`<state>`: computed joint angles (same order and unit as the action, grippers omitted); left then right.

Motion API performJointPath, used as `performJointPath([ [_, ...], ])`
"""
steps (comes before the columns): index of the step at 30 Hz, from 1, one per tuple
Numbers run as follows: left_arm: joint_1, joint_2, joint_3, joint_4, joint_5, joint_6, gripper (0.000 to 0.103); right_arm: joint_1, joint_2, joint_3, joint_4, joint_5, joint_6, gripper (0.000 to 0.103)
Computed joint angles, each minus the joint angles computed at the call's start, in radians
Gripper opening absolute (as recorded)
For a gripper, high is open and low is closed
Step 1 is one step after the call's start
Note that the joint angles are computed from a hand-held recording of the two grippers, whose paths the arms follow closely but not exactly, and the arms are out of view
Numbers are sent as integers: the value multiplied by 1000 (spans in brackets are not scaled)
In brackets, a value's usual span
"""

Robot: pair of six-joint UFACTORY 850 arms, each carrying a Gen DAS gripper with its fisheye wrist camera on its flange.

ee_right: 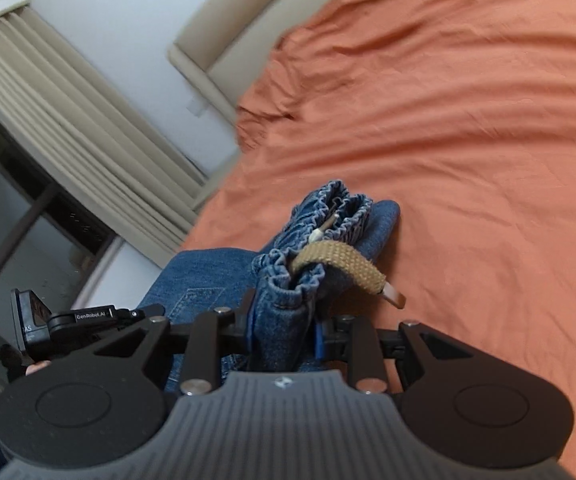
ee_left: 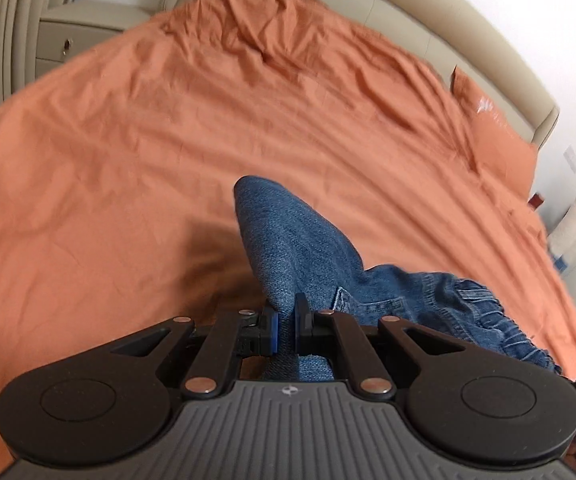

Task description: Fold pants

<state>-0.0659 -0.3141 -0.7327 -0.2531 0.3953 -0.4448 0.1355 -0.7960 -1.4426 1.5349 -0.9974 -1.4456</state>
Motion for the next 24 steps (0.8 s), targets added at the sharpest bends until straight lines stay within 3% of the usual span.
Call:
performJointPath([
  [8,54,-83,14,141,69,-92,8,-9,-47,33,-36,63,-16,22],
  [14,48,-105,-9,83,8,-33,12,11,-56,40,-28,129,-41,21],
  [16,42,-82,-10,32,-34,2,22,18,-59,20,-58,142,11,21],
  [19,38,-24,14,-52,-84,60,29,20,-62,-8,-124,146,90,24],
  [20,34,-1,29,-56,-96,57,33,20,-65,-22,-145,142,120,26],
  [22,28,53,74,-20,-111,11,50,16,-64,-34,-173,134,156,33],
  [24,15,101,115,-20,-131,0,56,15,-51,-31,-188,140,149,38],
])
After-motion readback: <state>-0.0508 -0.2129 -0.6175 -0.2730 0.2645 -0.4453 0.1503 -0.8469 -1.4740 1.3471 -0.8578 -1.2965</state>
